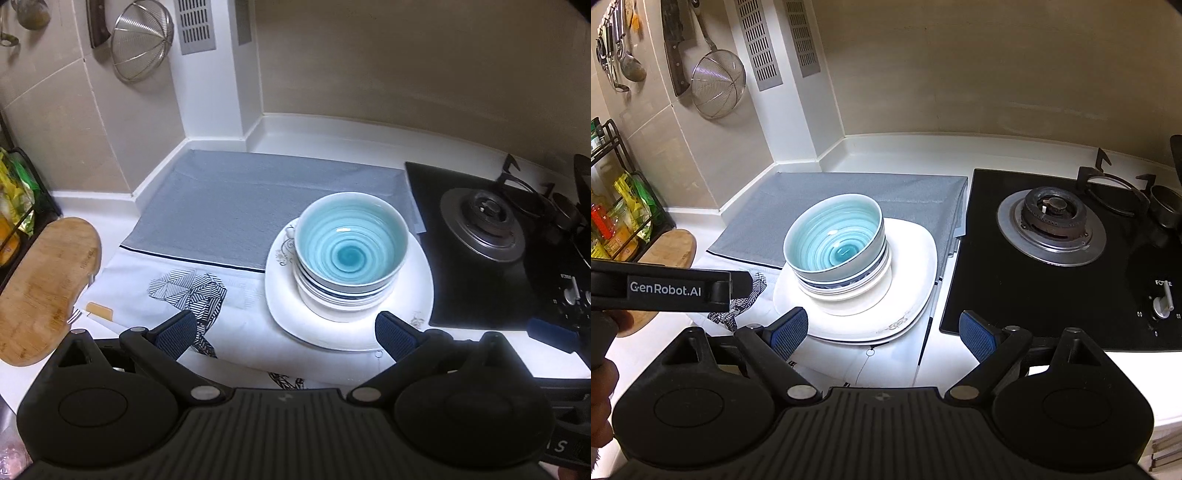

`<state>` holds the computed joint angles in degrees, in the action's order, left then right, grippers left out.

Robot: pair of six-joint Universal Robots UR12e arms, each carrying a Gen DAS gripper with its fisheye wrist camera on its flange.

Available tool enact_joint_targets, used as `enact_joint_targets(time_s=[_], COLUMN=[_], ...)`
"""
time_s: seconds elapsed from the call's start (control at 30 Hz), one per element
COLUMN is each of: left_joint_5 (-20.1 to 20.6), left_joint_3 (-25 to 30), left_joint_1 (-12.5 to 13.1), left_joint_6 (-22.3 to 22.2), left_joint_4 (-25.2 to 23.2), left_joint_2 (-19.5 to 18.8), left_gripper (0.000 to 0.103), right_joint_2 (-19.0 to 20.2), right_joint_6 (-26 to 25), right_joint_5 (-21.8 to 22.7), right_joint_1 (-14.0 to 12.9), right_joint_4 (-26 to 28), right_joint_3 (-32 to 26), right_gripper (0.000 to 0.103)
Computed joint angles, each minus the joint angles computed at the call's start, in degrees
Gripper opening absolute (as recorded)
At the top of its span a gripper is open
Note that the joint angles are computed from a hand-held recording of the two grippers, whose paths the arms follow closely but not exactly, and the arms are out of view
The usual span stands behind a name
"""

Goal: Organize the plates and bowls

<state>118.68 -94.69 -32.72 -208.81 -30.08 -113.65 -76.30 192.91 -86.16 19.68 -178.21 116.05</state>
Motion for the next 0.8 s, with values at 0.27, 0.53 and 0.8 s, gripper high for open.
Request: enact_joint_targets(time_s=[0.27,0.53,0.8], left_joint_5=[0.2,1.5,1.7], left_joint_3=[0.0,-0.3,-0.5], left_joint_1=[0.0,-0.5,-0.7], left_joint_6=[0.3,1.6,1.8], left_joint_4=[0.0,0.9,1.2], left_joint_2=[-0.1,0.0,0.1], left_gripper=[0.103,0.103,0.103], right_joint_2=[0.1,0.1,0.0], right_joint_6=[0.1,0.0,-0.1], right_joint_5=[-0.5,-0.6,-0.6], right_joint_1=[0.3,0.6,0.6], right_joint_4=[0.0,-0.1,-0.3], right_joint_3=[-0.2,-0.1,0.0], right_gripper=[0.09,0.09,0.091])
